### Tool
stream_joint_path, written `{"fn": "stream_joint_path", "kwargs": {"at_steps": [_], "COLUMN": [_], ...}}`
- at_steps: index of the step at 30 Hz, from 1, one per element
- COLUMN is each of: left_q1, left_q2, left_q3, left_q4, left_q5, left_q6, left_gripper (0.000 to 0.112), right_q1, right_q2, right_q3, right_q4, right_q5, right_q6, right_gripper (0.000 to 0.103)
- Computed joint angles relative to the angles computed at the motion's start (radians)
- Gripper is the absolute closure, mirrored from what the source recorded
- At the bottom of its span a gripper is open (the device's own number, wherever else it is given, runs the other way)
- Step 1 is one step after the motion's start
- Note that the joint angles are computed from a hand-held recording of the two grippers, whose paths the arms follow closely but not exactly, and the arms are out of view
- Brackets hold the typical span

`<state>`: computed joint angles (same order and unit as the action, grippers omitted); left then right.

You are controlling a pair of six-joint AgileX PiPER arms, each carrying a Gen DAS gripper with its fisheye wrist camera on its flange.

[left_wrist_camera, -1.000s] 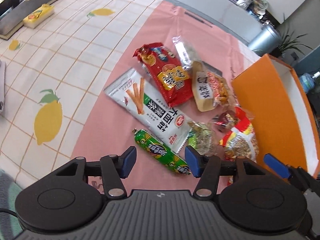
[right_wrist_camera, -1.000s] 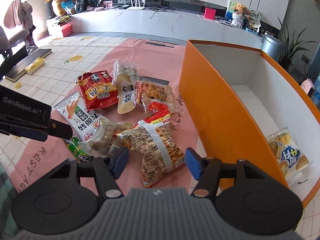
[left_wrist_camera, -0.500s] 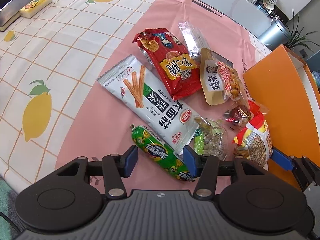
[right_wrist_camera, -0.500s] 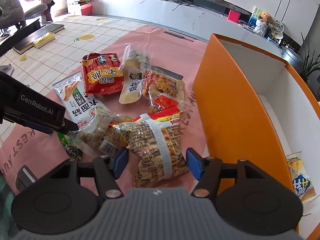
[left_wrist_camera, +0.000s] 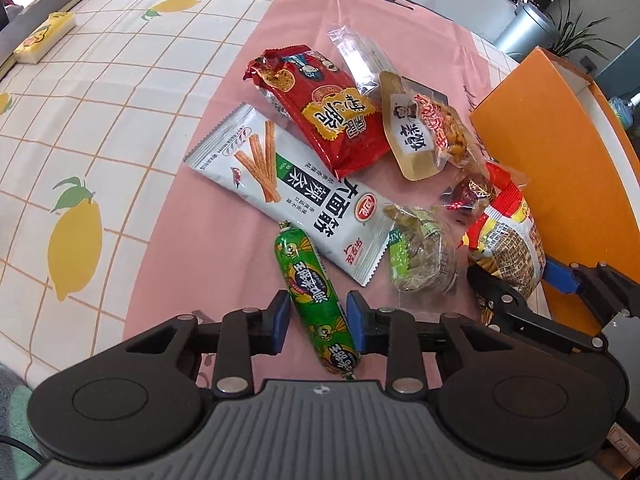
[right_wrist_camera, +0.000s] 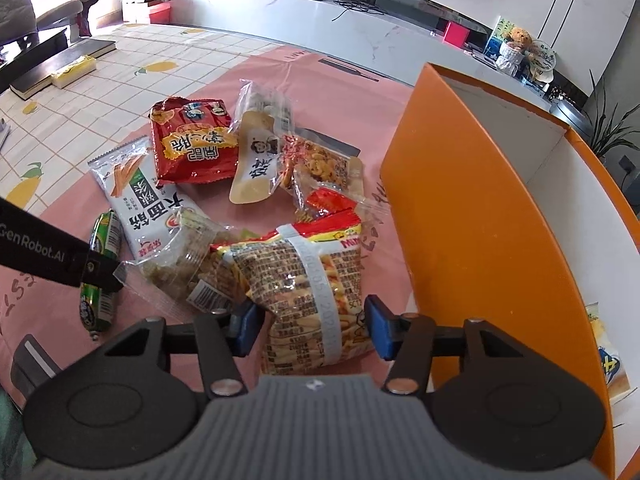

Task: Organize snacks
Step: 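Grasp the green sausage stick with the left tool while the right tool grasps the nut bag, then carry the sausage stick and nut bag into the orange box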

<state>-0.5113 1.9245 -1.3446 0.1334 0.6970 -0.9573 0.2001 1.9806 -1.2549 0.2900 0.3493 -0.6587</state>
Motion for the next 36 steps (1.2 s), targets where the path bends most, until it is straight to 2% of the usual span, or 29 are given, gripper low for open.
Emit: {"fn": "stream_joint_path", "kwargs": {"at_steps": [4, 6, 11, 17, 24, 28, 33, 36], "left_q1": [0.0, -0.001, 0.0, -0.016, -0.055, -0.095, -0.154, -0.175], "left_q2": [0.001, -0.006, -0.035, -0.099, -0.193, -0.236, -0.252, -0.245], "left_q3": [0.002, 0.014, 0.074, 0.132, 0.146, 0.123, 0.057, 0.013], "left_q4": [0.001, -0.006, 0.002, 0.075, 0.201, 0.254, 0.32, 0.316], "left_q5": [-0.005, -0.023, -0.085, -0.13, -0.122, -0.106, -0.051, -0.044], "left_q6": [0.001, 0.02, 0.013, -0.065, -0.177, -0.186, -0.214, -0.197], "left_gripper": [0.074, 0.079, 0.081, 0.084, 0.084, 0.084, 0.085, 0.085], "right_q1": [0.017, 0.023, 0.031, 0.019, -0.013, -0.05, -0.129, -0.185], "right_q2": [-0.01, -0.018, -0.047, -0.093, -0.184, -0.235, -0.302, -0.332], "right_q3": [0.009, 0.005, 0.01, 0.015, 0.018, 0.014, 0.01, 0.013], "right_q4": [-0.058, -0.086, -0.144, -0.094, 0.066, 0.157, 0.278, 0.331], "right_q5": [-0.006, 0.011, 0.03, 0.081, 0.153, 0.204, 0.282, 0.318], "right_q6": [0.062, 0.092, 0.169, 0.162, 0.057, -0.011, -0.098, -0.143], "right_gripper": [0.06, 0.061, 0.061, 0.061, 0.062, 0.063, 0.063, 0.064]}}
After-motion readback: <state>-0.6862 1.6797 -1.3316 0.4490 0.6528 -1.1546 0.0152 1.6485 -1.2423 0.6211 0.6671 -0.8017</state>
